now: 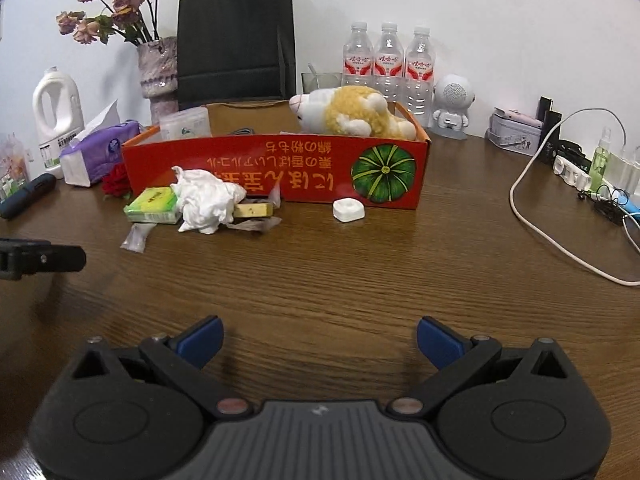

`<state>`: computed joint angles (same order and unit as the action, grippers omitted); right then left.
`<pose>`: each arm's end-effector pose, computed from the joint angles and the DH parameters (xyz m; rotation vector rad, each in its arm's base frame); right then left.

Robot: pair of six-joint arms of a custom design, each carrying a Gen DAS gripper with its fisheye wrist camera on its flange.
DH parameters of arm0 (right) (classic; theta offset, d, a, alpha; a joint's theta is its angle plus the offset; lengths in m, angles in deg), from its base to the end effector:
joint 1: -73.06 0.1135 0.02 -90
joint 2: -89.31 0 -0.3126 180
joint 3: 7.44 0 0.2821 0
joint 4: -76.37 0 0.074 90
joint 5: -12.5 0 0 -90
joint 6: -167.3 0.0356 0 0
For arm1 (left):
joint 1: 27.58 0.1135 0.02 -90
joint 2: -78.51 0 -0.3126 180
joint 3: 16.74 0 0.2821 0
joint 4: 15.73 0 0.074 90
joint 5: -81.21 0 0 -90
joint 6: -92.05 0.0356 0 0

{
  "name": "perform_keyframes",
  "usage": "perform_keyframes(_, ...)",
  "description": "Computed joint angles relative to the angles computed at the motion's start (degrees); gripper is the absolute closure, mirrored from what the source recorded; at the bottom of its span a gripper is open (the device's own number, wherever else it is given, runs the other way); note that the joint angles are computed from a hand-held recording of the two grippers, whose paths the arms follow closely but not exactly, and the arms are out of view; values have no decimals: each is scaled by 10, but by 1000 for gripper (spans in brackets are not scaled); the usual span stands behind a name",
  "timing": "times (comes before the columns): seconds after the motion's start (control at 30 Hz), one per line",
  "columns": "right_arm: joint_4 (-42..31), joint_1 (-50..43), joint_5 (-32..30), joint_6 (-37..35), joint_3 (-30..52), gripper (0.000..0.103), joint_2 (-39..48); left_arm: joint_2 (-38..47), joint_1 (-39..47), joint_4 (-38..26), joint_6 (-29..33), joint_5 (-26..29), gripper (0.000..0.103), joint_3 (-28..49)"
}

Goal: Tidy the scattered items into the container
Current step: 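Move both open tools back over the items on the desk, then grasp the red rose with the left tool while the right tool grasps the small clear packet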

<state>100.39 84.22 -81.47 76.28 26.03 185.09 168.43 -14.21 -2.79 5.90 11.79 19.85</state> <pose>0.2630 0.0544 0.1069 -0.2754 2.2259 0.1735 0.2654 0.0502 0.1303 0.0014 2.2338 -0.2456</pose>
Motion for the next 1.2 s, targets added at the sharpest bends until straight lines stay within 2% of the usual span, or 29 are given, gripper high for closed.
perform_keyframes(0.23, -10, 23, 1, 15, 25, 0, 16, 10, 31, -2, 4, -7, 0, 15)
perform_keyframes(0.4, 0, 75, 42, 46, 79, 2, 47, 29, 70, -20, 30, -26, 0, 62)
perform_keyframes(0.53, -20, 116, 120, 46, 141, 18, 86, 60, 91, -42, 66, -27, 0, 112)
perform_keyframes(0.6, -40, 121, 136, 56, 166, 24, 101, 81, 94, -54, 79, -31, 0, 140)
perform_keyframes(0.7, -58, 122, 149, 71, 187, 36, 119, 118, 96, -79, 93, -20, 0, 189)
perform_keyframes(0.77, -61, 118, 141, 83, 194, 47, 127, 147, 93, -95, 102, -13, 0, 224)
perform_keyframes(0.87, -52, 113, 133, 97, 197, 59, 135, 183, 85, -111, 111, -14, 0, 270)
perform_keyframes(1.03, -53, 107, 137, 102, 202, 75, 140, 231, 75, -132, 111, 7, 0, 331)
perform_keyframes(1.1, -60, 102, 138, 105, 206, 77, 143, 246, 66, -140, 114, 4, 0, 350)
perform_keyframes(1.13, -61, 100, 139, 107, 207, 82, 143, 252, 61, -140, 115, 0, 1, 356)
perform_keyframes(1.17, -61, 97, 138, 108, 207, 87, 143, 258, 57, -140, 115, -4, 10, 362)
perform_keyframes(1.2, -60, 93, 134, 111, 206, 88, 143, 261, 55, -140, 112, -8, 32, 365)
